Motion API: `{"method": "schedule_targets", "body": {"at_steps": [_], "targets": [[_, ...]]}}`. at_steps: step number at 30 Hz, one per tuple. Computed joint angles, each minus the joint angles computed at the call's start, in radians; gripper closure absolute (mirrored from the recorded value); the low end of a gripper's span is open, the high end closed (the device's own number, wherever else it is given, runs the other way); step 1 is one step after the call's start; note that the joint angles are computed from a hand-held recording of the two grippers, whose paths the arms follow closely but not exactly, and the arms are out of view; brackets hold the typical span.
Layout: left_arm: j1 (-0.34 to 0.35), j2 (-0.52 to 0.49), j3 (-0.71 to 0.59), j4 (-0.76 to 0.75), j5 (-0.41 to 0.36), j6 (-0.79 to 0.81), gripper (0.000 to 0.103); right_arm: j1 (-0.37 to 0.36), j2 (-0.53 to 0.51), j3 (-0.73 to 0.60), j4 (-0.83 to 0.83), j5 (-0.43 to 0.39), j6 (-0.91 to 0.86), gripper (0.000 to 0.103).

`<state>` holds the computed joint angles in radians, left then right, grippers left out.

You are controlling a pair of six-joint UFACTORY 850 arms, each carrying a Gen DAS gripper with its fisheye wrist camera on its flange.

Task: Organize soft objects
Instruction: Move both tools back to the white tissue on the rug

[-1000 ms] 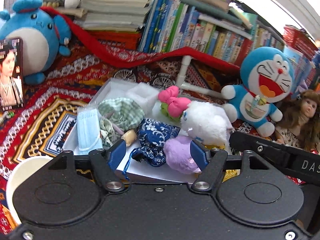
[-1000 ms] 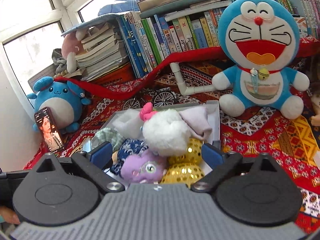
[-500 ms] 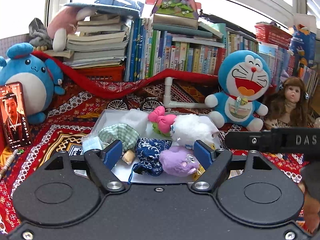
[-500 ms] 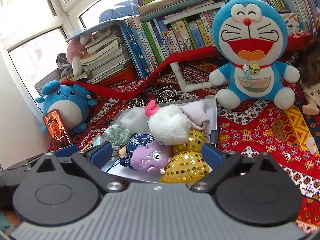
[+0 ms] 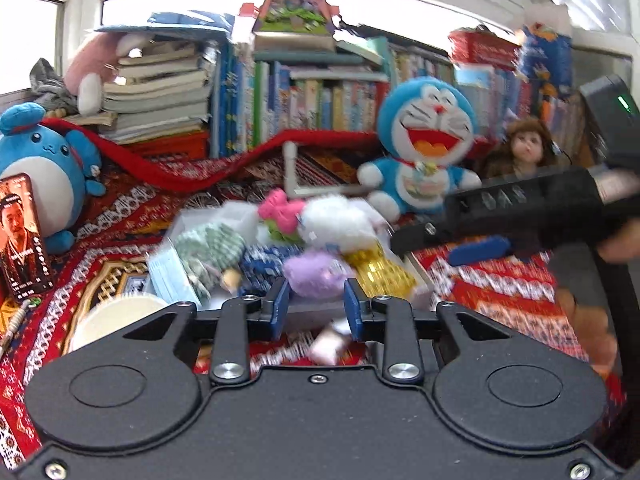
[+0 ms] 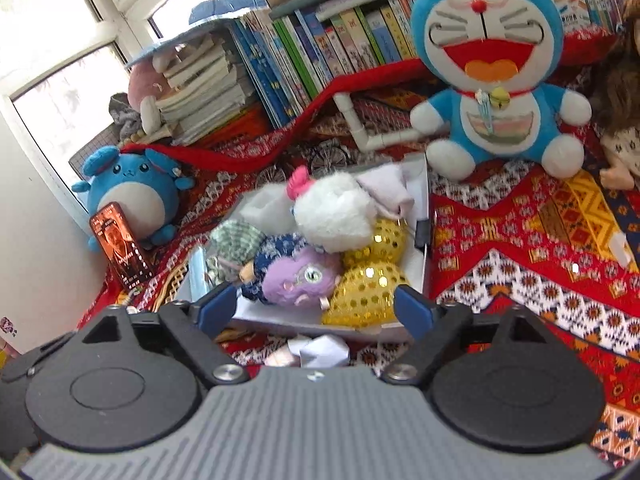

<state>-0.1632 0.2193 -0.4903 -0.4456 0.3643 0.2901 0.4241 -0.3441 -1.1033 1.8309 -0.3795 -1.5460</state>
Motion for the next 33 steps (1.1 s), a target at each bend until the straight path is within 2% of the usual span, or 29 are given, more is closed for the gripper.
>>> {"method": "schedule_targets", "body": {"at_steps": [4, 7, 12, 15, 22, 24, 26, 29, 33], "targets": [[-0.013, -0.018, 0.018, 0.014, -0.013, -0.032, 0.080, -0.001, -0.012, -0.011, -0.131, -0.009, 0.145, 0.027], [0.000, -0.060, 0.009, 0.089, -0.042, -0.152, 0.095, -0.002, -0.026, -0.023, -0.213, -0.020, 0.247, 0.032], [0.026, -0.130, -0.011, 0.246, -0.037, -0.360, 0.094, 0.005, -0.050, -0.042, -0.292, -0.013, 0.335, 0.034], [0.042, -0.173, -0.028, 0.329, -0.015, -0.449, 0.091, 0.008, -0.068, -0.056, -0.324, -0.006, 0.378, 0.034], [0.035, -0.257, -0.071, 0.205, -0.001, -0.345, 0.089, 0.012, -0.109, -0.092, -0.374, -0.030, 0.458, 0.034], [0.034, -0.267, -0.074, 0.203, 0.011, -0.343, 0.083, 0.015, -0.120, -0.104, -0.392, -0.031, 0.480, 0.034], [0.031, -0.278, -0.079, 0.174, 0.024, -0.315, 0.072, 0.019, -0.131, -0.114, -0.404, -0.028, 0.495, 0.034], [0.026, -0.284, -0.081, 0.151, 0.044, -0.293, 0.065, 0.025, -0.149, -0.131, -0.425, -0.027, 0.530, 0.037], [0.027, -0.307, -0.099, 0.138, 0.051, -0.285, 0.064, 0.025, -0.172, -0.151, -0.488, -0.044, 0.618, 0.058]]}}
